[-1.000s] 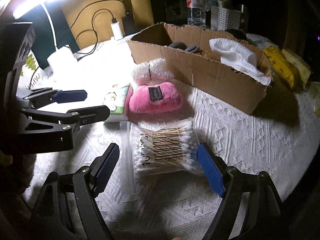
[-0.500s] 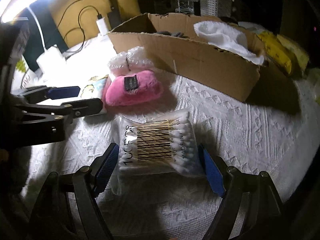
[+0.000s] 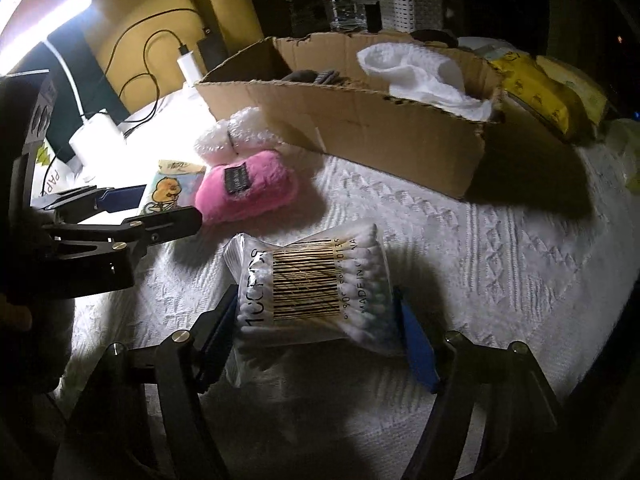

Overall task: Organize soft objects
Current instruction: 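Lift the cotton swab bag with the right gripper while the left gripper grasps the cartoon tissue pack, then carry the swab bag and tissue pack over the box with both grippers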

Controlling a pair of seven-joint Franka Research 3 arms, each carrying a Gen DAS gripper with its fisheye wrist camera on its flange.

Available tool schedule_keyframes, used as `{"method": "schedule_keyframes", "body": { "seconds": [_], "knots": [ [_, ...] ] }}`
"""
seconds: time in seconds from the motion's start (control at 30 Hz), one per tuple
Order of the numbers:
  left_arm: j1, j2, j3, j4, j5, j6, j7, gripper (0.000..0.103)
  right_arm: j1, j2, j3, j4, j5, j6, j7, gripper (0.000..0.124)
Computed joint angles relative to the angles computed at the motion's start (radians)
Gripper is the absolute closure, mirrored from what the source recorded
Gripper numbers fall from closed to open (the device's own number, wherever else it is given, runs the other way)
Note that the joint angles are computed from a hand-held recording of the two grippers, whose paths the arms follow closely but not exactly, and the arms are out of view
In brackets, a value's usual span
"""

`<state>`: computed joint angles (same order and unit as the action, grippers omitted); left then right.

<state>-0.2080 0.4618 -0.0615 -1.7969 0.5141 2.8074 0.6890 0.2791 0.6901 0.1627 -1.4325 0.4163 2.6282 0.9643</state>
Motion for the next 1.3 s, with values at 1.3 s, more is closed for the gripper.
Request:
{"method": "schedule_keyframes", "body": {
  "seconds": [1.3],
  "knots": [
    [0.009,-0.107,0.014,-0.127,0.083,0.143,-0.005,0.073,-0.008,-0.069,0.007,-0.060,0.031,0.059,-0.011,0.049]
  ]
}}
